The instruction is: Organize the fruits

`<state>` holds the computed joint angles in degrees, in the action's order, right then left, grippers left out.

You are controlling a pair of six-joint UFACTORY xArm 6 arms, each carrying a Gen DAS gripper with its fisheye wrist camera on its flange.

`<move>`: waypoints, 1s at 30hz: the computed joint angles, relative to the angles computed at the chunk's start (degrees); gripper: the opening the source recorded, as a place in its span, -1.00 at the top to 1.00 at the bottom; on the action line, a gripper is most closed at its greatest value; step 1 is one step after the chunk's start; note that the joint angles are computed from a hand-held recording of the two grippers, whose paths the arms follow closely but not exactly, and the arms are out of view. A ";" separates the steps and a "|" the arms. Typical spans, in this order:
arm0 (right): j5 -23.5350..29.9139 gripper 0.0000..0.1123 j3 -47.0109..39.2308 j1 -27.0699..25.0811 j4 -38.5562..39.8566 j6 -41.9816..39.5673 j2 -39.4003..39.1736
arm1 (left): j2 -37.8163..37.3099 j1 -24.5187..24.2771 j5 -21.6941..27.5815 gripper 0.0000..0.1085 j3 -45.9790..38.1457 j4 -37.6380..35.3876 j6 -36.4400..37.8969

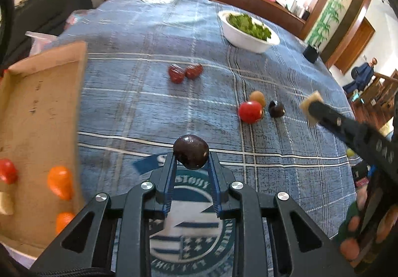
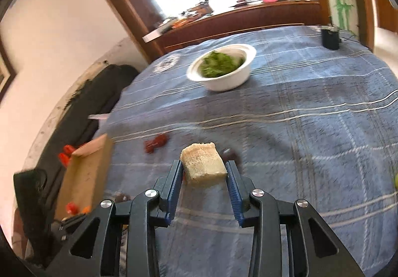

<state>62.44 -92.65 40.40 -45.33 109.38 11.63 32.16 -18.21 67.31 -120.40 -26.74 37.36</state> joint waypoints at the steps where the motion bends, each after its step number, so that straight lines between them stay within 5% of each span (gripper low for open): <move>1: -0.42 0.35 -1.18 0.33 0.18 -0.75 0.82 | -0.01 0.30 0.04 0.59 -0.23 -0.05 -0.22; 11: -2.11 0.36 -12.85 2.27 3.92 -8.06 9.68 | -4.61 2.58 -6.34 0.58 5.60 0.38 0.60; 30: -0.51 0.36 -30.09 4.06 7.63 -17.52 21.18 | -5.18 5.66 -9.46 0.58 6.20 0.97 -0.12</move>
<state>61.94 -122.74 44.46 -37.70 91.85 32.81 26.98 -12.55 57.85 -114.19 -25.78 37.24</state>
